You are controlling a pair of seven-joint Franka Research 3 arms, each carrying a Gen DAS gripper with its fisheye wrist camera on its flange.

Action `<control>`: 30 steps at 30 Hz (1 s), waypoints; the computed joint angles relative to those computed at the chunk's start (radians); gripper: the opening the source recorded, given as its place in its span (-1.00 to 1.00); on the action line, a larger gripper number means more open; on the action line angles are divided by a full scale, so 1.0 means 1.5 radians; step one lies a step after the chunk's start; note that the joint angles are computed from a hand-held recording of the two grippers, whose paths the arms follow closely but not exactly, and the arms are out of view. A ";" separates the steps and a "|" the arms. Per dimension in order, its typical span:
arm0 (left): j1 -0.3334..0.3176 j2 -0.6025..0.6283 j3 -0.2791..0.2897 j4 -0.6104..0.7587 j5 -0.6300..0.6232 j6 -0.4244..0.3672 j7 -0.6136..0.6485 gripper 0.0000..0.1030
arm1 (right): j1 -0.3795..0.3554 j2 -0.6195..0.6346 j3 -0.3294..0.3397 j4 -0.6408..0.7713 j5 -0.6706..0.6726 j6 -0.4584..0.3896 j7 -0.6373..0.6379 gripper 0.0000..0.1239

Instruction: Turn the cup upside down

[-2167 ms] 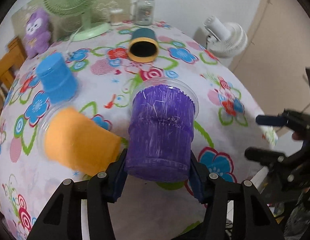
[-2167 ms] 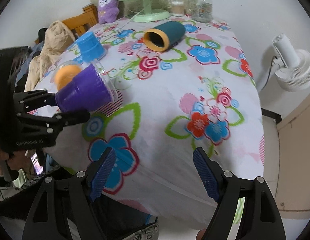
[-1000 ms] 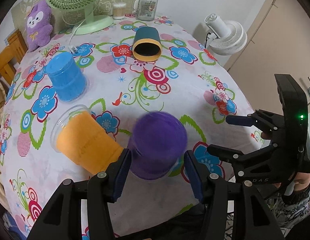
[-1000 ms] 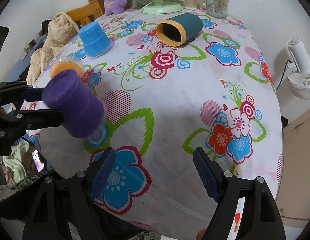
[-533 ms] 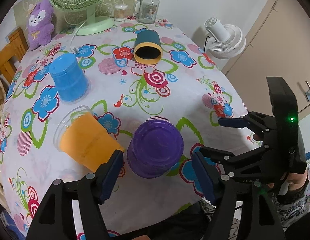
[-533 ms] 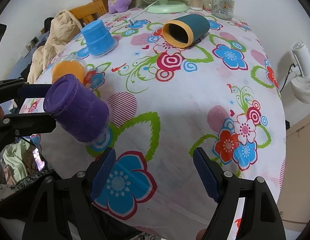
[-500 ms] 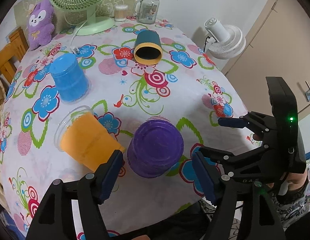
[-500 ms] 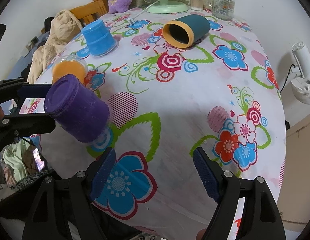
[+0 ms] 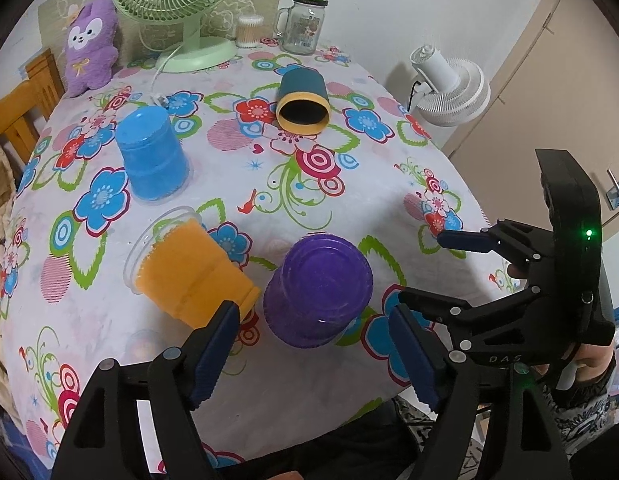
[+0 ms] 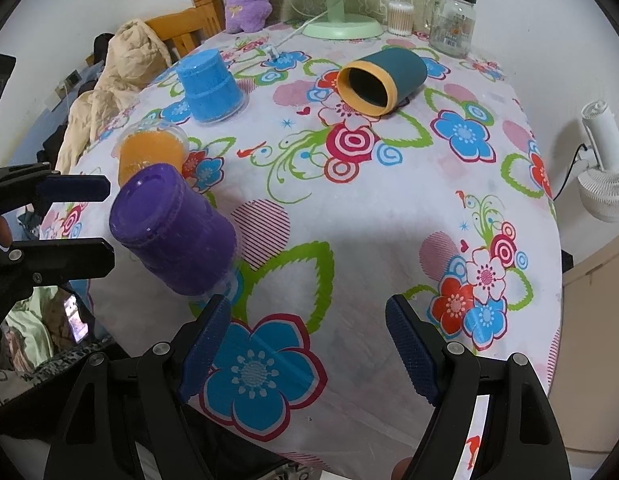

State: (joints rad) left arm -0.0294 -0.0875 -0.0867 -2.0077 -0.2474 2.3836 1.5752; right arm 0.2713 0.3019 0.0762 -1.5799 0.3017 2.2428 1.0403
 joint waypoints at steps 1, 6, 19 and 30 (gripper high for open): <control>0.000 -0.003 0.001 -0.002 -0.004 0.002 0.002 0.55 | 0.001 -0.001 0.000 0.000 -0.001 0.001 0.000 0.32; 0.000 -0.017 0.005 -0.015 -0.016 0.018 0.008 0.60 | 0.004 -0.009 0.000 0.002 -0.005 0.009 0.004 0.32; -0.006 -0.095 0.019 -0.097 0.040 0.133 -0.064 0.81 | 0.036 -0.046 -0.001 -0.031 -0.072 0.109 0.049 0.41; -0.021 -0.143 0.046 -0.165 0.037 0.244 -0.084 0.94 | 0.041 -0.065 0.014 -0.035 -0.033 0.148 0.043 0.47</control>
State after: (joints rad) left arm -0.0607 -0.3014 -0.0183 -2.2554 -0.1917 2.7503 1.4492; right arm 0.3326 0.2042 0.0979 -1.6318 0.2518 2.4648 1.1045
